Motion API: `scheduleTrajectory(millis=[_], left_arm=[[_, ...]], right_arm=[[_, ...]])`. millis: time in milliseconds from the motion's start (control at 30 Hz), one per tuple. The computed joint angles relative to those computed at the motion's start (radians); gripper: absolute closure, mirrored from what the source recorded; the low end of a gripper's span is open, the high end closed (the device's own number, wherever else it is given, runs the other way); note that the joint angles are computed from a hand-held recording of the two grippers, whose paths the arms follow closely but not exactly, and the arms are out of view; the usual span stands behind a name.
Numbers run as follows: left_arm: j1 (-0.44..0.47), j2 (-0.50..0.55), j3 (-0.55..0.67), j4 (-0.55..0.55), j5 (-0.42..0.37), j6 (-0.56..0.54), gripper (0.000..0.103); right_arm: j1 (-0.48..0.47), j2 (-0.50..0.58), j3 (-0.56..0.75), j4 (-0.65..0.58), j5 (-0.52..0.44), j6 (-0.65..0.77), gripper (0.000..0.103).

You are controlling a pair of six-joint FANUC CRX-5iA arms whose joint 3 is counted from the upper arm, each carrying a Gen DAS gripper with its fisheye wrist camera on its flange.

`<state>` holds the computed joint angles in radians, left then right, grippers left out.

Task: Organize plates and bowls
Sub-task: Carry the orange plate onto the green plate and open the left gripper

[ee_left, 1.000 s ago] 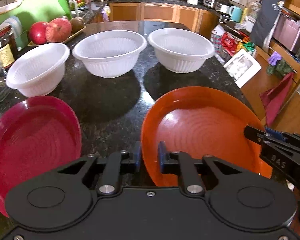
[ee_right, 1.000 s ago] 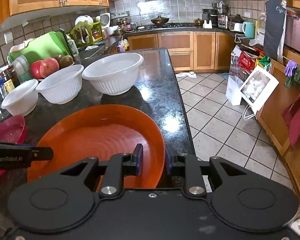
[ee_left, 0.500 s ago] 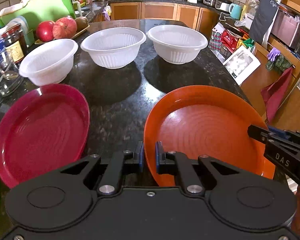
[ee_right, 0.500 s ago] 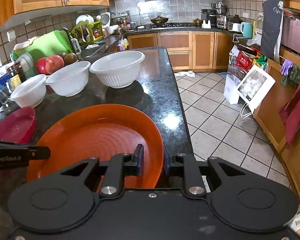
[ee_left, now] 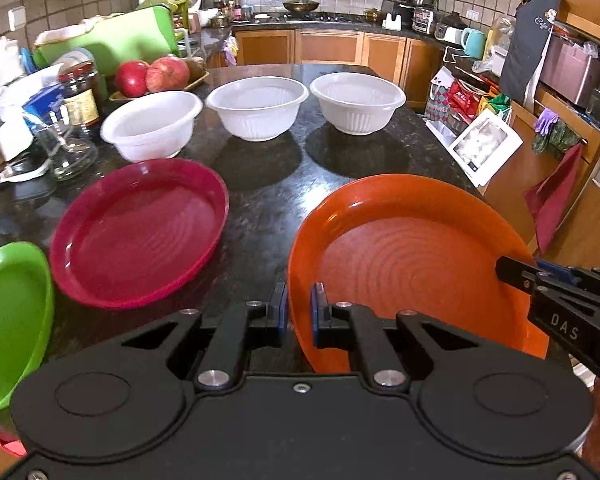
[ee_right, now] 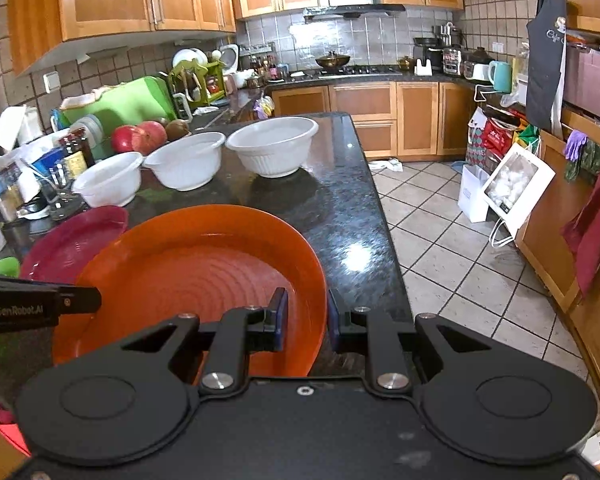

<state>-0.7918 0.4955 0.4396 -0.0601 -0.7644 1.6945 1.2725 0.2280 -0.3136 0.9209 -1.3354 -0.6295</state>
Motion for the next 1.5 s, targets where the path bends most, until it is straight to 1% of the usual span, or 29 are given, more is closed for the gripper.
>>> scheduleTrajectory(millis=[167,333,500,633,800,833,1000,1167,1367,1433,1500], left_arm=[[0.005,-0.061,-0.073,-0.043,0.021,0.038,0.089],[0.030,-0.124,-0.149,-0.076,0.054,0.080,0.089],[0.072,-0.170,-0.203,-0.105,0.073,0.137,0.089],[0.120,-0.217,-0.254,-0.125,0.088,0.161,0.088],[0.187,-0.258,-0.285,-0.180,0.093,0.194,0.088],[0.202,-0.263,-0.290,-0.189,0.095,0.197,0.088],[0.282,-0.261,-0.300,-0.157,0.103,0.141,0.088],[0.356,-0.236,-0.309,-0.066,0.125,0.033,0.088],[0.407,-0.206,-0.314,0.044,0.147,-0.109,0.088],[0.423,-0.189,-0.309,0.084,0.140,-0.160,0.088],[0.430,-0.177,-0.302,0.102,0.125,-0.178,0.087]], right_arm=[[0.017,0.029,0.029,0.023,0.015,-0.015,0.080],[0.013,0.075,0.090,0.056,0.038,0.026,0.080],[-0.012,0.131,0.166,0.099,0.098,0.088,0.080],[-0.046,0.211,0.279,0.131,0.158,0.164,0.080],[-0.087,0.327,0.445,0.137,0.235,0.268,0.080],[-0.095,0.360,0.495,0.129,0.244,0.297,0.080],[-0.115,0.503,0.719,0.081,0.252,0.409,0.080],[-0.124,0.627,0.926,0.030,0.209,0.511,0.080],[-0.131,0.718,1.091,-0.019,0.148,0.582,0.080],[-0.132,0.731,1.113,-0.030,0.141,0.592,0.080],[-0.133,0.737,1.126,-0.045,0.145,0.603,0.079]])
